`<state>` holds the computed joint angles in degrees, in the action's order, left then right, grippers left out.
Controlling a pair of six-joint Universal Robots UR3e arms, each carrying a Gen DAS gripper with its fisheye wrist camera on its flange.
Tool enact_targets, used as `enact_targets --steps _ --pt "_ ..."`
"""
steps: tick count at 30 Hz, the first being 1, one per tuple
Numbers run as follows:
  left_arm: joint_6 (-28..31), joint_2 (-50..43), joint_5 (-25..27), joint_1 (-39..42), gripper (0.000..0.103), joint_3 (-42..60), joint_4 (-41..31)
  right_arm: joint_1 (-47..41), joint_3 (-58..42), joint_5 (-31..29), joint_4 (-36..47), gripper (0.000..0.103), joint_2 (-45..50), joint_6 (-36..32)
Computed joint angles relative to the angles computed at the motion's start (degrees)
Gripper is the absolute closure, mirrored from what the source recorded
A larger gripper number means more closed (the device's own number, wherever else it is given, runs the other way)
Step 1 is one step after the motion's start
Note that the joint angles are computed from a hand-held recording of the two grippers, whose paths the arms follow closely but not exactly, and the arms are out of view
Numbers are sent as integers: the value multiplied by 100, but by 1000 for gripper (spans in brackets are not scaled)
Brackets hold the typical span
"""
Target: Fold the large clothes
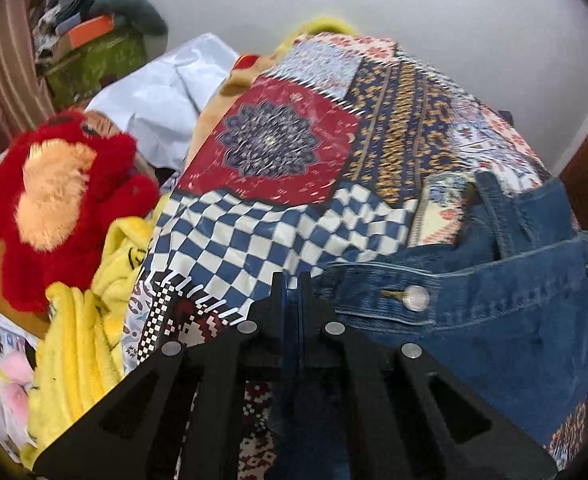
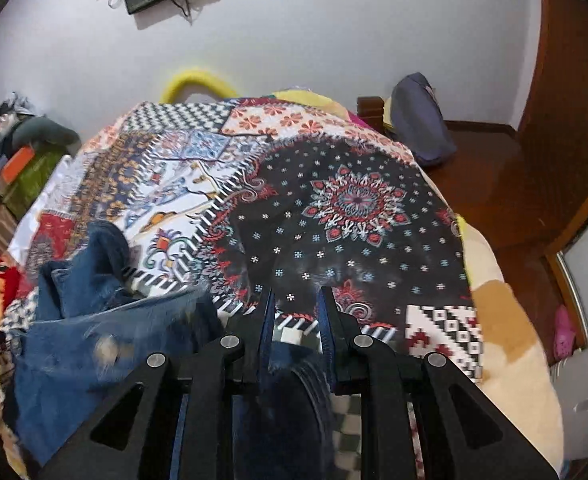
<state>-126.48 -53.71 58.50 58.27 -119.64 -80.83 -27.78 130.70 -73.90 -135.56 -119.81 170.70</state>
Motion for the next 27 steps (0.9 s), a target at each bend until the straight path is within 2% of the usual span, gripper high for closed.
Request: enact_targets --steps 4,6,10,14,16,18,20,23,24,27 --pt "431 358 -160 125 99 495 -1020 15 -271 435 1271 86 -1020 -626" --pt "662 534 -244 152 95 767 -1598 394 -408 377 1429 86 -1083 -632" --pt "1183 770 -396 133 93 1208 -2776 1795 -613 13 1067 86 -660 -154" --pt "1131 889 -317 -347 81 1151 -3054 3414 -836 -444 181 86 461 593" --pt "1007 988 -221 -690 76 918 -2825 4004 -944 -583 -258 86 1058 857" --pt "656 1037 12 -1270 64 475 -2130 4429 -1070 -637 -575 86 1632 1022" --pt "373 963 276 -1745 58 28 -1411 4690 -1146 -676 -809 86 2120 1134" --pt "-250 627 799 -2365 58 -641 18 4925 -1157 -945 -1266 86 2740 1147" --pt "-362 543 884 -2376 58 -825 427 4827 -991 -818 -1513 86 2733 1087" --pt "-713 -16 1202 -2343 58 -1104 1693 4396 -760 -412 -1499 86 2489 936"
